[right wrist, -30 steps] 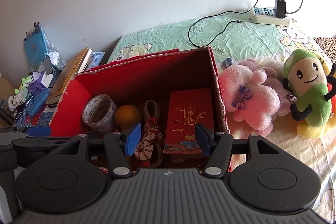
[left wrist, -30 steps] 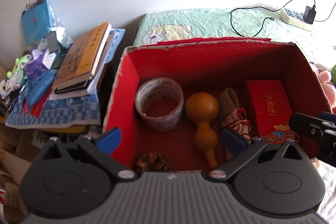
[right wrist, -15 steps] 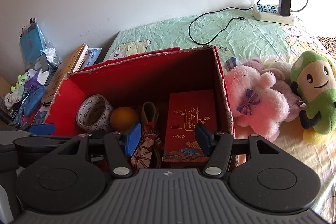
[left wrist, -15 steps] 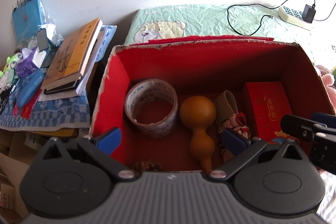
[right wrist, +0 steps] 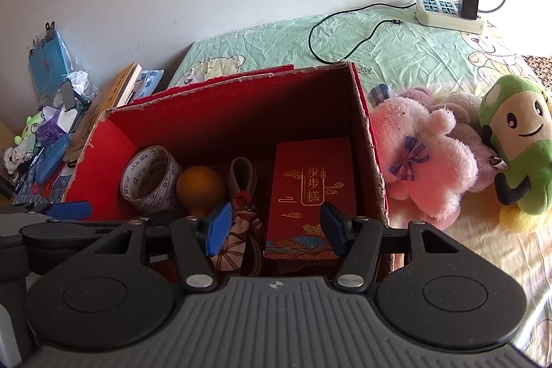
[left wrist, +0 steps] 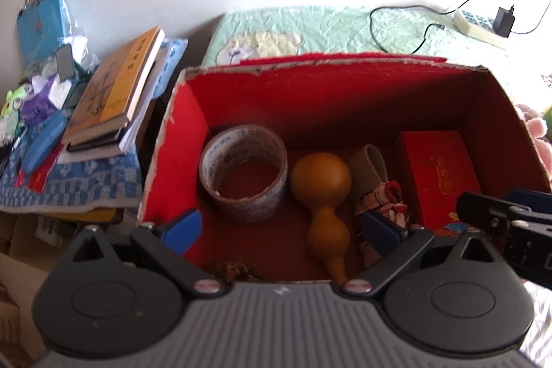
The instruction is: Organize objects
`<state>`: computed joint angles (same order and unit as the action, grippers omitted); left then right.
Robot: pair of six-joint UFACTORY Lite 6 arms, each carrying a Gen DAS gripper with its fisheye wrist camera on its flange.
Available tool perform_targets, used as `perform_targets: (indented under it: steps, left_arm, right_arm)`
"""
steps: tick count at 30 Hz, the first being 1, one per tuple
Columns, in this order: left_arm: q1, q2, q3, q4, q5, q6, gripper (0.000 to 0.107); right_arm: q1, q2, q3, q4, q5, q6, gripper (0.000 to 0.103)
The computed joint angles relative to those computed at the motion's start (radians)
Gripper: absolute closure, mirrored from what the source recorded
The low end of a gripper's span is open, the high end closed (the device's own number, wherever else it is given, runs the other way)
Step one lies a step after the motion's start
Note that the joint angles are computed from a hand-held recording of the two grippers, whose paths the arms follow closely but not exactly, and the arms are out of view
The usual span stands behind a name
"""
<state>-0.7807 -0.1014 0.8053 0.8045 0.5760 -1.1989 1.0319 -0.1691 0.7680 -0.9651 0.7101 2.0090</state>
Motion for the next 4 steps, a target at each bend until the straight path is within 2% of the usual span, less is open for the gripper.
perform_targets:
  steps: [4]
  left_arm:
    - [-0.028, -0.010, -0.003, 0.031, 0.025, -0.045, 0.008]
  right_arm:
    - [0.010, -0.005, 0.000, -0.008, 0.007, 0.008, 0.043]
